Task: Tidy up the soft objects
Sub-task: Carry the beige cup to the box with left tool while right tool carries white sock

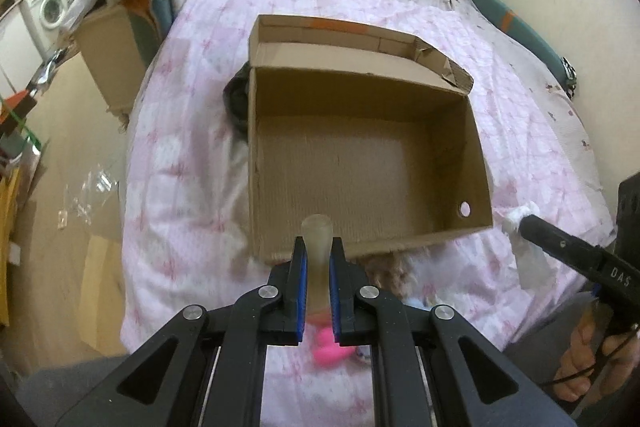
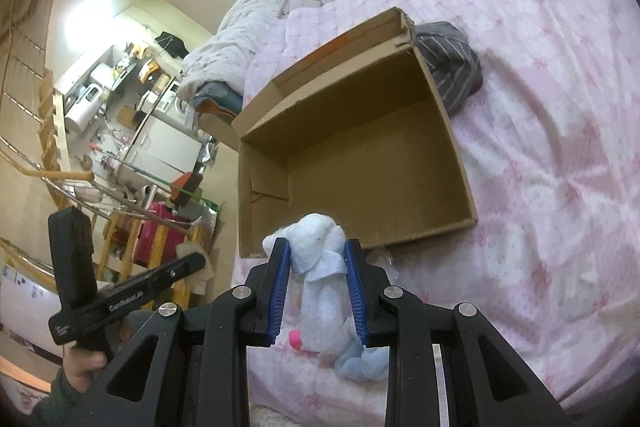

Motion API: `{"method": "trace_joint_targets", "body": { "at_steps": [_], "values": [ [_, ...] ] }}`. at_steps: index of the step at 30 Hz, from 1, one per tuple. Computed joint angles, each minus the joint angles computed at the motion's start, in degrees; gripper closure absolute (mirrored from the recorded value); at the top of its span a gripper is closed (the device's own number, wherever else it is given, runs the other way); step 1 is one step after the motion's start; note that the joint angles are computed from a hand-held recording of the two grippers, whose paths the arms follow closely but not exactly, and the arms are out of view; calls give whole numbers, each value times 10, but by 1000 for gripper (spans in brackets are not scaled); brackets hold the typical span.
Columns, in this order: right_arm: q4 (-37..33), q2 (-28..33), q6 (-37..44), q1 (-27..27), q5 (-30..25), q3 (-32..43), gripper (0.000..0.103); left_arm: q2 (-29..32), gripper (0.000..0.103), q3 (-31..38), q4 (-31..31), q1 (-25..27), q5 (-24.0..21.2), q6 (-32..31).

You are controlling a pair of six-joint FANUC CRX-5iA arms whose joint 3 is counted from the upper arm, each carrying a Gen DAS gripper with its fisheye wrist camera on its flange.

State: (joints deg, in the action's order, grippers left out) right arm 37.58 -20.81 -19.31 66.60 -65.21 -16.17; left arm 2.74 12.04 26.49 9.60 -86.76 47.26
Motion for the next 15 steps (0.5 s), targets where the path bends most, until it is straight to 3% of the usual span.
{"method": "trace_joint_targets", "body": {
  "at_steps": [8, 15],
  "values": [
    [-48, 37, 94, -79, 12, 42, 73, 20, 94, -8, 10, -25, 39, -7],
    [-85, 42, 100, -109, 34, 28, 73, 18, 94, -31, -3, -33, 57, 3]
  ]
}}
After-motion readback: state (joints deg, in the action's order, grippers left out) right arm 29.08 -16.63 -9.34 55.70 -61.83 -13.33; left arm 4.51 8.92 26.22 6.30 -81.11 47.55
